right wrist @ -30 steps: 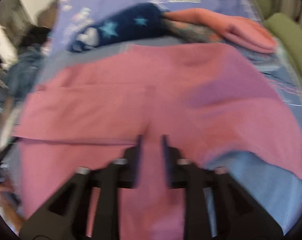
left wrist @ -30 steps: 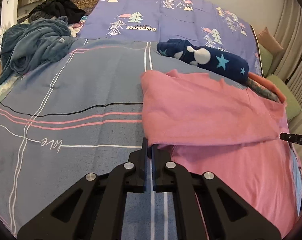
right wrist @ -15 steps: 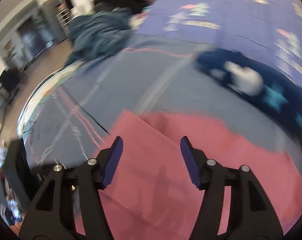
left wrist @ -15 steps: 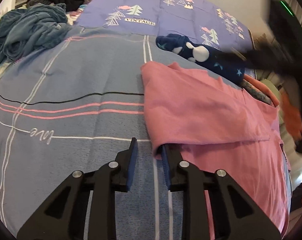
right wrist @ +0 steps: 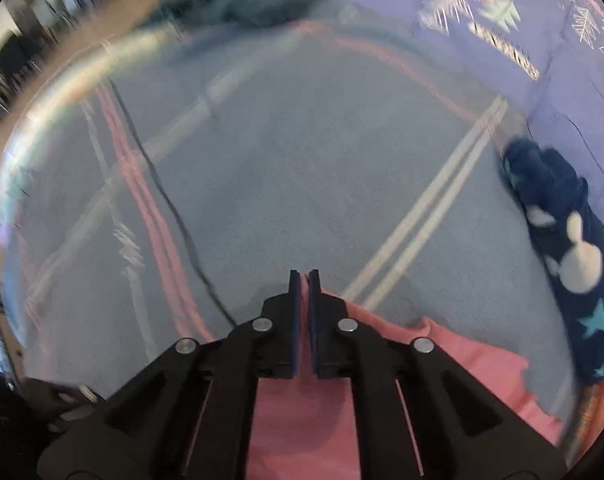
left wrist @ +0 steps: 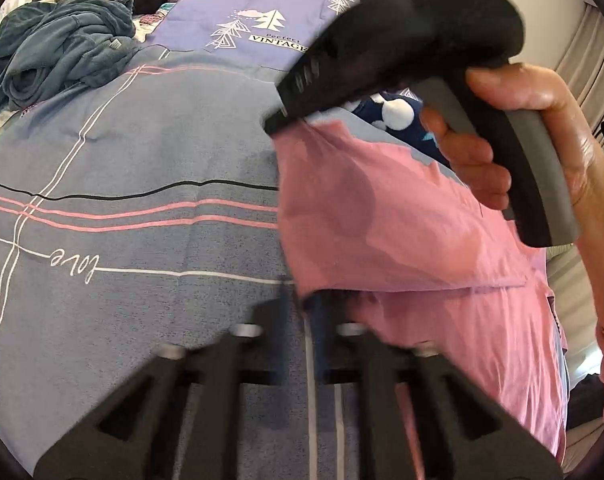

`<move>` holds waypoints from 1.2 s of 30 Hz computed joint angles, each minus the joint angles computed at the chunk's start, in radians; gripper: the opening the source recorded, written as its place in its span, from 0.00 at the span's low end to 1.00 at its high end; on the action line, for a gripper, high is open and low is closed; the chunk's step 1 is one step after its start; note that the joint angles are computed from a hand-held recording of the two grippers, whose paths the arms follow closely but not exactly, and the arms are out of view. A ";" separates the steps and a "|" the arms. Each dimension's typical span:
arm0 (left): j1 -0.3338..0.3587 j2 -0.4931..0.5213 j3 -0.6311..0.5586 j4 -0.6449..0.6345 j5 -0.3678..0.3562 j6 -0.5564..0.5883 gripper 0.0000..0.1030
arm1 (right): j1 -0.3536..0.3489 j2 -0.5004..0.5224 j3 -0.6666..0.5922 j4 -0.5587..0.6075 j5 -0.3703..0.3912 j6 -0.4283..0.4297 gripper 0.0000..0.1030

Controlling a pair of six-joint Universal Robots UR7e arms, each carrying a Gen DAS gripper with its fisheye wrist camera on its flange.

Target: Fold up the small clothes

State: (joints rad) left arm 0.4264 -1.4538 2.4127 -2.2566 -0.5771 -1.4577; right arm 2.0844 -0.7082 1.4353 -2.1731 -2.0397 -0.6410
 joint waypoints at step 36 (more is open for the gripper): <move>-0.030 0.072 -0.140 0.465 0.046 -0.220 0.42 | -0.454 -0.575 0.307 -0.170 0.182 0.137 0.02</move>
State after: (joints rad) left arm 0.3961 -1.3819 2.2727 -1.7915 -0.5313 -1.6773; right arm 1.6309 -1.2828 1.7423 -2.3428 -1.8574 -0.5039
